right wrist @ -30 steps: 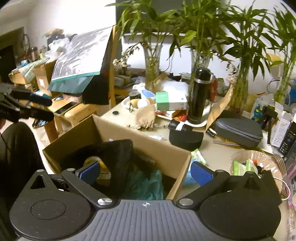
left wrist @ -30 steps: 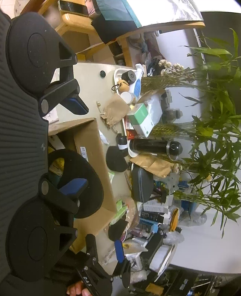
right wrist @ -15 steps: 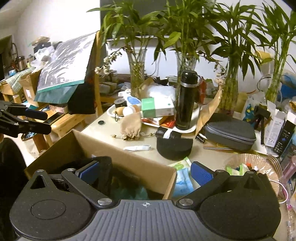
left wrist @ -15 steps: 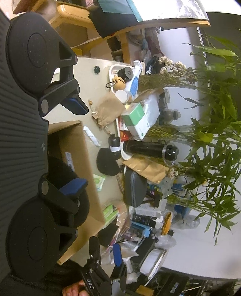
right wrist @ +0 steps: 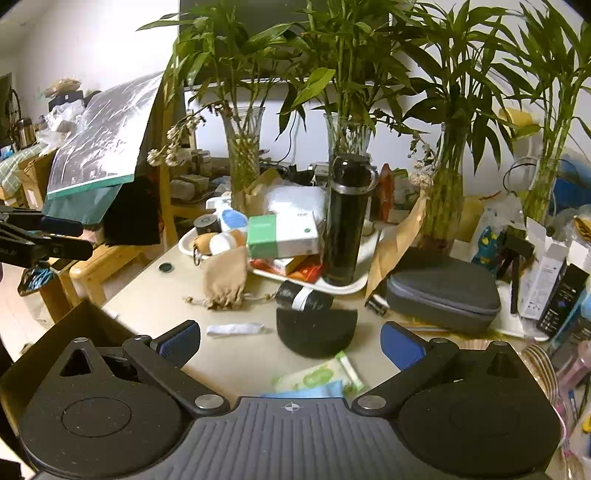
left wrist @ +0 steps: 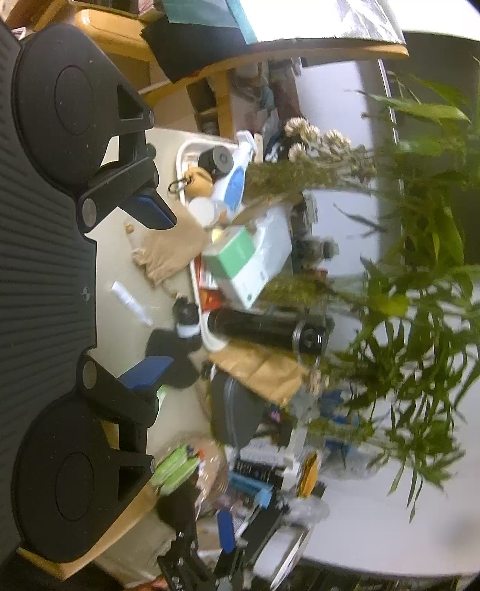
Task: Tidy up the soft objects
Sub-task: 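Move the right gripper to the black foam sponge and grasp it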
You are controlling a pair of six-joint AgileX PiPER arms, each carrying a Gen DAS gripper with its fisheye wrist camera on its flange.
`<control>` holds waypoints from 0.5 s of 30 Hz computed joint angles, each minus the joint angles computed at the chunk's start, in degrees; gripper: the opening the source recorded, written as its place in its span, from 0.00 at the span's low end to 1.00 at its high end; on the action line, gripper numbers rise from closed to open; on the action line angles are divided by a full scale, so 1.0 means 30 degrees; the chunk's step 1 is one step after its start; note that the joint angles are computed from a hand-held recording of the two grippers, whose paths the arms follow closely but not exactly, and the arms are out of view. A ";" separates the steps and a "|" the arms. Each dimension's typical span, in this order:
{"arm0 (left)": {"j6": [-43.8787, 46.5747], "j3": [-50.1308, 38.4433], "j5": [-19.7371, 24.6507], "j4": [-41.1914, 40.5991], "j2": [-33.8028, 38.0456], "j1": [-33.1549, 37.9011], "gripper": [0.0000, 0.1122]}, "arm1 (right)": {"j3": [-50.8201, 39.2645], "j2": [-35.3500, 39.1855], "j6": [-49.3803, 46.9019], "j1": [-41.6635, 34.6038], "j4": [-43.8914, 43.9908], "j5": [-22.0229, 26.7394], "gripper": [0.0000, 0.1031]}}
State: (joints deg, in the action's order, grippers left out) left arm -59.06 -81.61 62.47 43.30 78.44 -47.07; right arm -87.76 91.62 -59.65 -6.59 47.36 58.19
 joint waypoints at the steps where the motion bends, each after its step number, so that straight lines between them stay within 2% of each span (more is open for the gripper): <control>1: -0.0043 0.0066 -0.0310 -0.0174 0.0046 0.0435 0.67 | -0.0280 0.0367 0.0114 0.0154 -0.0012 -0.0215 1.00; 6: 0.0364 0.0865 -0.2034 -0.0290 0.0247 0.2002 0.67 | -0.1614 0.2214 0.0744 0.0492 0.0633 -0.0618 1.00; 11: -0.0191 0.2209 -0.3321 0.0245 0.0304 0.3070 0.67 | -0.2245 0.3806 0.1027 0.0828 0.1063 -0.2028 1.00; 15: -0.0533 0.3076 -0.3564 0.0773 0.0135 0.3291 0.67 | -0.3501 0.5177 0.2421 0.1211 0.0162 -0.2229 1.00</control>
State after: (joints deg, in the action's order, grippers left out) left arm -60.66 -72.38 51.78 45.61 78.84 -37.20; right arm -98.26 107.15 -52.38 -2.96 47.85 51.50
